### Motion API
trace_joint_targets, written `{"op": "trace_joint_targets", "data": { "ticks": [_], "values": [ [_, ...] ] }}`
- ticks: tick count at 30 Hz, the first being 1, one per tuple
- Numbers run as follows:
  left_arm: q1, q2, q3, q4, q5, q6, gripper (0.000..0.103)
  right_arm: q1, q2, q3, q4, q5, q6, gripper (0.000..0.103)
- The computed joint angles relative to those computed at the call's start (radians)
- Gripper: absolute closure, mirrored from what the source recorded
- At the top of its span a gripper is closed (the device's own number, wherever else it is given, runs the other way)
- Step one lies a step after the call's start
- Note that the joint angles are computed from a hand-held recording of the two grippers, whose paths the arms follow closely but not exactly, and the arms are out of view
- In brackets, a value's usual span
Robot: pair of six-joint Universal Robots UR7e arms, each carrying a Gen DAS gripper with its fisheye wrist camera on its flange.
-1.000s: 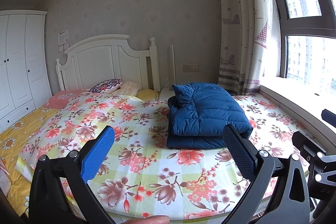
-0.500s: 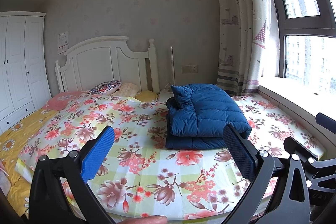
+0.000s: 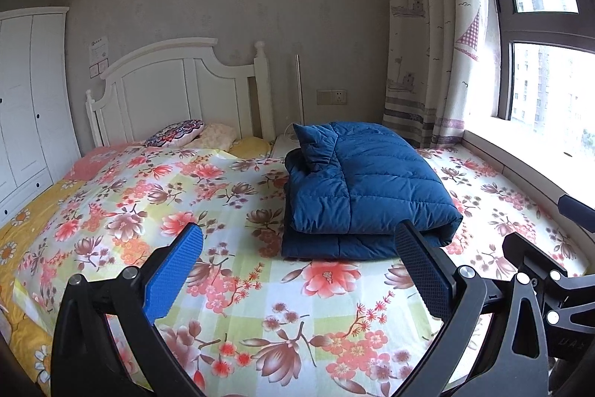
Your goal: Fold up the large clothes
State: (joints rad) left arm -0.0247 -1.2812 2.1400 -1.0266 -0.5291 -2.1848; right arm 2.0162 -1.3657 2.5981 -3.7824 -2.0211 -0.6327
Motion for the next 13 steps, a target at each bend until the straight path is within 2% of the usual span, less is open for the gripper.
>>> {"op": "trace_joint_targets", "data": {
  "ticks": [2, 3, 5, 7, 9, 11, 13],
  "values": [
    [0.028, -0.026, 0.02, -0.02, 0.03, -0.005, 0.004, -0.019, 0.01, -0.021, 0.017, 0.01, 0.0, 0.002],
    [0.049, -0.044, 0.029, -0.055, 0.037, 0.03, 0.004, -0.033, 0.011, -0.035, 0.035, 0.014, -0.001, 0.002],
    [0.124, -0.12, 0.06, -0.18, 0.057, 0.204, 0.004, -0.069, -0.001, -0.061, 0.068, 0.032, -0.013, 0.002],
    [0.211, -0.175, 0.055, -0.219, 0.052, 0.349, 0.004, -0.117, -0.023, -0.102, 0.11, 0.053, -0.05, 0.002],
    [0.325, -0.262, 0.025, -0.149, 0.071, 0.388, 0.004, -0.184, -0.048, -0.184, 0.168, 0.036, -0.091, 0.002],
    [0.48, -0.332, -0.063, 0.013, 0.09, 0.355, 0.004, -0.254, -0.066, -0.294, 0.196, -0.02, -0.12, 0.002],
    [0.639, -0.394, -0.147, 0.062, 0.127, 0.455, 0.004, -0.323, -0.062, -0.42, 0.221, -0.087, -0.161, 0.002]
  ]
}}
